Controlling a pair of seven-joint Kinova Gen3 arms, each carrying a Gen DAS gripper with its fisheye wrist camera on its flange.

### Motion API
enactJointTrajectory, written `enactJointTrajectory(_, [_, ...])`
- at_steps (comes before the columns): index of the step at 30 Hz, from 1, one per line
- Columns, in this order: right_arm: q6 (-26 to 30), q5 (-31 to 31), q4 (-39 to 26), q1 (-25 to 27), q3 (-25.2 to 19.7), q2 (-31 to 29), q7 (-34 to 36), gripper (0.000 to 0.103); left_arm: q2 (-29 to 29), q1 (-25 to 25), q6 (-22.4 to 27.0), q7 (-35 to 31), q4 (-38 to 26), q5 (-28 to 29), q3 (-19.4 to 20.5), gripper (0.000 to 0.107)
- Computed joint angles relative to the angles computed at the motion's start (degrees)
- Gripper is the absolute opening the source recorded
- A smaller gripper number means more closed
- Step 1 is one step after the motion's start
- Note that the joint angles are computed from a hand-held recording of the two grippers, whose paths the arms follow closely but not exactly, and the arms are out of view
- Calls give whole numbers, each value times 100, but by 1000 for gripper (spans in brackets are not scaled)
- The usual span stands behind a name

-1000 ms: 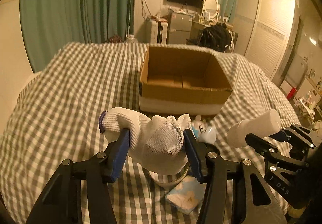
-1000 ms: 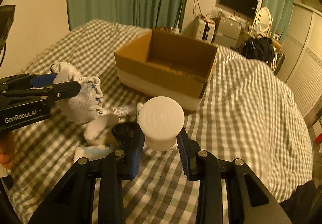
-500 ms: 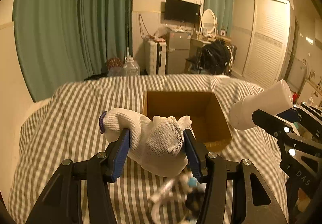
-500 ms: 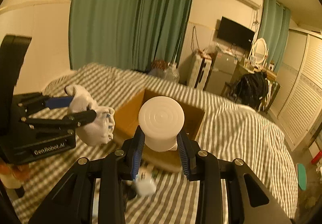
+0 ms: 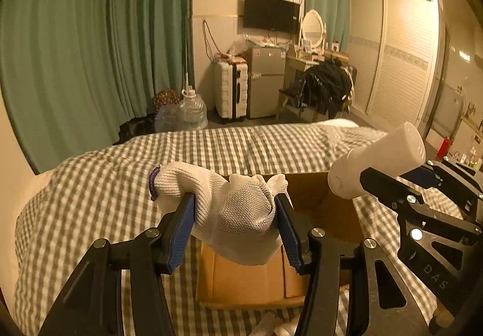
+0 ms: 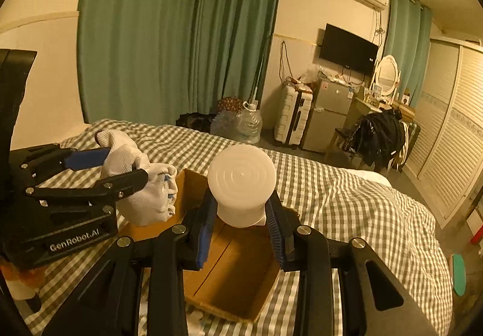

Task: Organize objects
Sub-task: 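Carry the sock and bottle over the cardboard box and release both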

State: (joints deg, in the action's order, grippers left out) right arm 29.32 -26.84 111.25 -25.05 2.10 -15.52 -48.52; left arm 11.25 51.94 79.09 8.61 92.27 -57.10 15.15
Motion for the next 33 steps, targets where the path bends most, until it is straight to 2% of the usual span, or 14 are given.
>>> enactJointTrajectory(4, [-99, -238, -115, -33, 101, 521, 225, 32, 165, -305, -530, -187, 118, 164, -154, 54])
enactJointTrajectory(9, [-221, -193, -242, 275, -189, 1234, 207, 32, 330, -554, -1135, -322, 315, 329, -309, 54])
enactJointTrajectory(15, [-135, -184, -262, 747, -571, 1782, 199, 32, 635, -268, -1001, -439, 205, 98, -483, 54])
enactJointTrajectory(19, [26, -446, -281, 1136, -788, 1879, 461, 33, 617, -192, -1052, -396, 230, 72, -531, 54])
enactJointTrajectory(21, [188, -797, -296, 1329, -831, 1863, 785, 33, 566, -205, -1148, -403, 250, 67, -534, 55])
enactJointTrajectory(25, [127, -1156, -154, 1443, -818, 1642, 1076, 34, 398, -180, -1211, -313, 344, 84, -479, 62])
enactJointTrajectory(27, [35, -1070, -102, 1419, -757, 1492, 950, 55, 376, -115, -1028, -237, 321, 50, -440, 66])
enactJointTrajectory(29, [13, -1162, -34, 1407, -649, 1303, 977, 57, 323, 9, -788, -97, 360, 11, -365, 81])
enactJointTrajectory(33, [258, -1172, 40, 1334, -387, 889, 995, 61, 207, 315, -166, 243, 310, -108, -169, 91])
